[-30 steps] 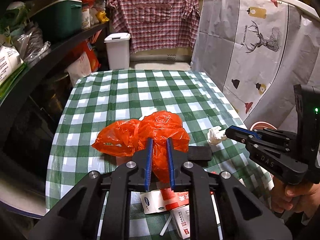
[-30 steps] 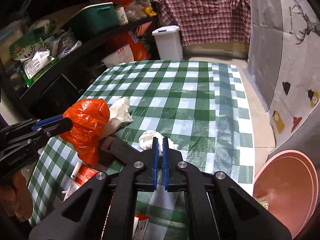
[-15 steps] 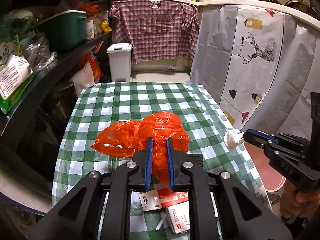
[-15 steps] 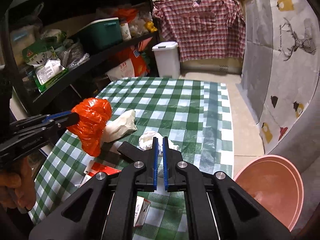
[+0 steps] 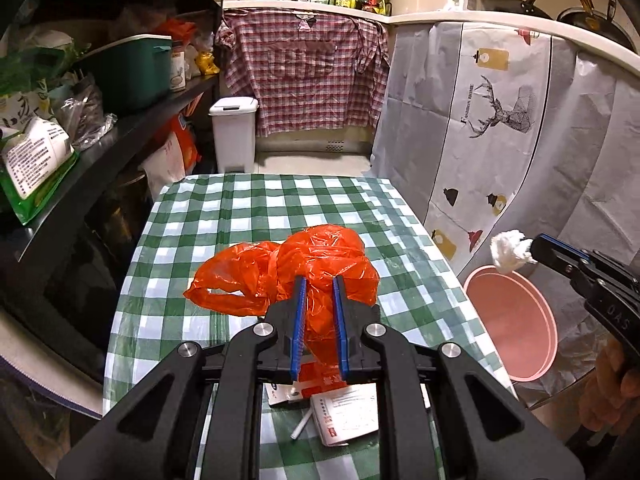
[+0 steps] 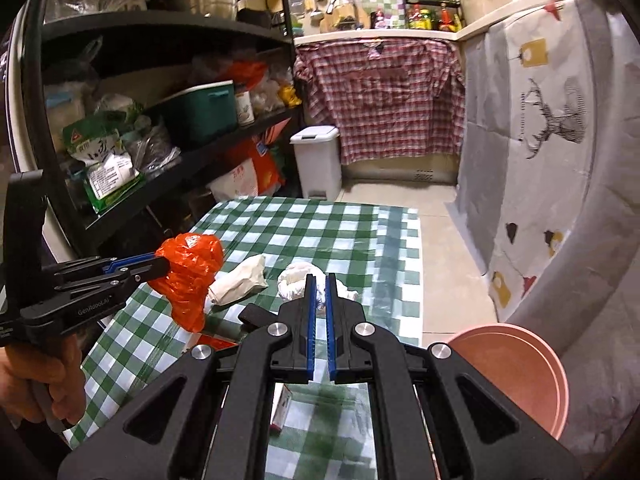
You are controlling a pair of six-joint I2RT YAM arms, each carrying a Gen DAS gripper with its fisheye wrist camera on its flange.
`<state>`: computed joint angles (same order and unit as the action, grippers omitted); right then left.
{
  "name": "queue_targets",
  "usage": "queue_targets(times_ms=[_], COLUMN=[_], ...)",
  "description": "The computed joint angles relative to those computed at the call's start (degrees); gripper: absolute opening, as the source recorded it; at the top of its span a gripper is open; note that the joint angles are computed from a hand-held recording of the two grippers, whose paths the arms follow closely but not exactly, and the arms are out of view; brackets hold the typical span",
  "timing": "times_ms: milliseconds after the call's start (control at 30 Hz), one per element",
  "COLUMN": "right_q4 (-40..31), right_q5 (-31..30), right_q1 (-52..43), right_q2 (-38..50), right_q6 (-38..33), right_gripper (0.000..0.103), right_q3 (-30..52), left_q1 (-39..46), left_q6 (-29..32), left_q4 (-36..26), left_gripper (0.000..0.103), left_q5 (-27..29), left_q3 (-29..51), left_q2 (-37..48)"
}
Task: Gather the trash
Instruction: 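Carry the red bag and white tissue over the pink bin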
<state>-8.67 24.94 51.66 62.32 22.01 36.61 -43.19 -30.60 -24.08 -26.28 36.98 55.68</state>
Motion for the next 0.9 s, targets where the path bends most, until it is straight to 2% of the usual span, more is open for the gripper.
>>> queue_targets(times_ms=[400,533,767,900], right_q4=[-9.3,-9.2,-8.6,-9.5], right_q5=[2.1,1.1,3.7,3.0], right_q1=[0.3,-3.0,-3.4,-5.3], right_q2=[-11.1,-14.6,-17.8,-18.9], right_q6=[-3.2,-2.6,0.0,0.5], right_gripper=[0.005,0.005,0.005,0.005], right_q3=[0.8,-2.3,-5.6,-6.3], left_q1=[-4.5,-5.1,-6.4,-7.4], left_q6=[-1.7,-1.7,-2.3,-2.5], left_q4=[-0.5,0.4,1.6,2.4], left_gripper=[0.013,0.013,0.013,0.013], left_q5=[-3.0,-3.2,-3.5,-3.6], left_q3=[1.8,2.3,3.4,4.1], left_q2=[0.7,2.2,5.1,6.8])
